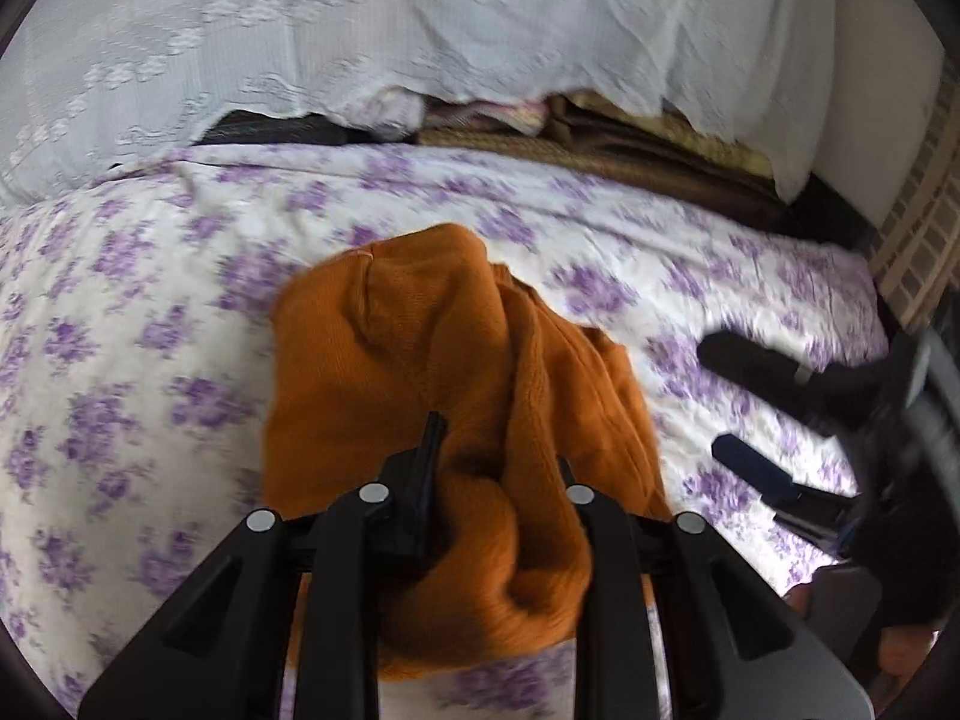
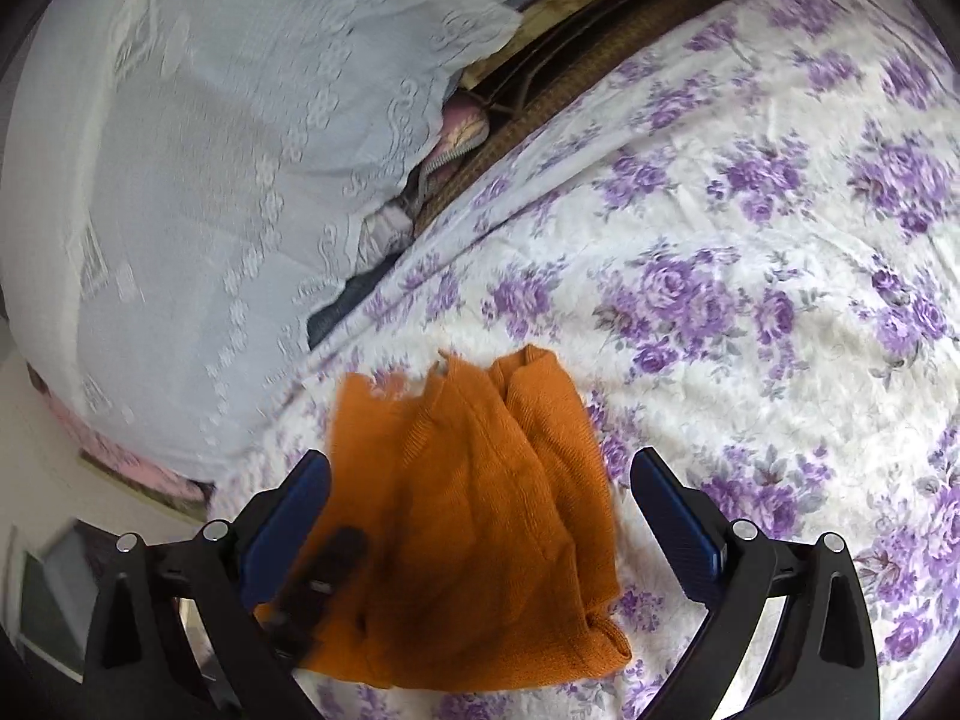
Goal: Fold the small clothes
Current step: 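Open the left gripper and release the folded cardigan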
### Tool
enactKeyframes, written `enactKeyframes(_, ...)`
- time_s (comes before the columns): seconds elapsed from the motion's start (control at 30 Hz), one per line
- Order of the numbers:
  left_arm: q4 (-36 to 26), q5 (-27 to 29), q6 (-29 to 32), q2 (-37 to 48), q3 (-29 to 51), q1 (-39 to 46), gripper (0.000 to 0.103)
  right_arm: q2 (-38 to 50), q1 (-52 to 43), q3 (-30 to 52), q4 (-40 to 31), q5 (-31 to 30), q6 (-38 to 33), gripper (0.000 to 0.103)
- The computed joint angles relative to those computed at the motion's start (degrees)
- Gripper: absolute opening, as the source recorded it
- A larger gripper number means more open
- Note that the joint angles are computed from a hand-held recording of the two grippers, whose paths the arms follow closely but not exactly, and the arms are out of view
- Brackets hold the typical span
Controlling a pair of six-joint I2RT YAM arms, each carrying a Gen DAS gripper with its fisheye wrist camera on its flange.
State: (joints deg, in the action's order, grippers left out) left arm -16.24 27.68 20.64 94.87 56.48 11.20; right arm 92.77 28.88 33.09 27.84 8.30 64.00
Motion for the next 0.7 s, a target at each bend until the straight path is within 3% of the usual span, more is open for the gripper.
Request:
enactKeyframes(0.17,6.74,-4.01,1.6,-0.73,-5.95,-3.97,0.022,0.02,-0.96,-1.17,2.49,-1.61,0.85,0.1)
enactKeyframes(0.2,6.9,-3.9,2.42,-1.01,-6.39,-3.98,0.027,0.28,-1.16,-1.5,3.71,-2.52,1.02,0.1)
enactKeyframes(0.23,6.21,-3.23,3.31,-1.37,-6.5,-3.76,0.043,0.55,-1.32,-1.64,4.63,-3.24,1.21,0.1)
enactKeyframes(0.3,2.55,1.13,5.25,-2.15,-5.75,-2.14,0.065,1.29,-1.66,-2.07,7.32,-5.45,1.68,0.1)
enactKeyframes(0.4,0.02,3.28,7.61,-4.93,-6.65,0.41,0.073,1.13,-1.58,-2.47,9.45,-6.87,1.78,0.1)
enactKeyframes(0.5,-7.13,8.46,11.95,-3.99,-3.63,6.1,0.09,0.32,-2.17,-4.32,14.49,-8.9,2.36,0.1)
enactKeyframes(0.6,-11.5,13.22,13.62,-1.95,-0.25,12.34,0.093,2.0,-3.34,-5.37,21.63,-13.41,3.54,0.1)
enactKeyframes(0.7,-16.96,19.23,13.4,2.96,5.76,18.26,0.096,4.54,-3.44,-3.98,23.66,-17.46,3.94,0.1)
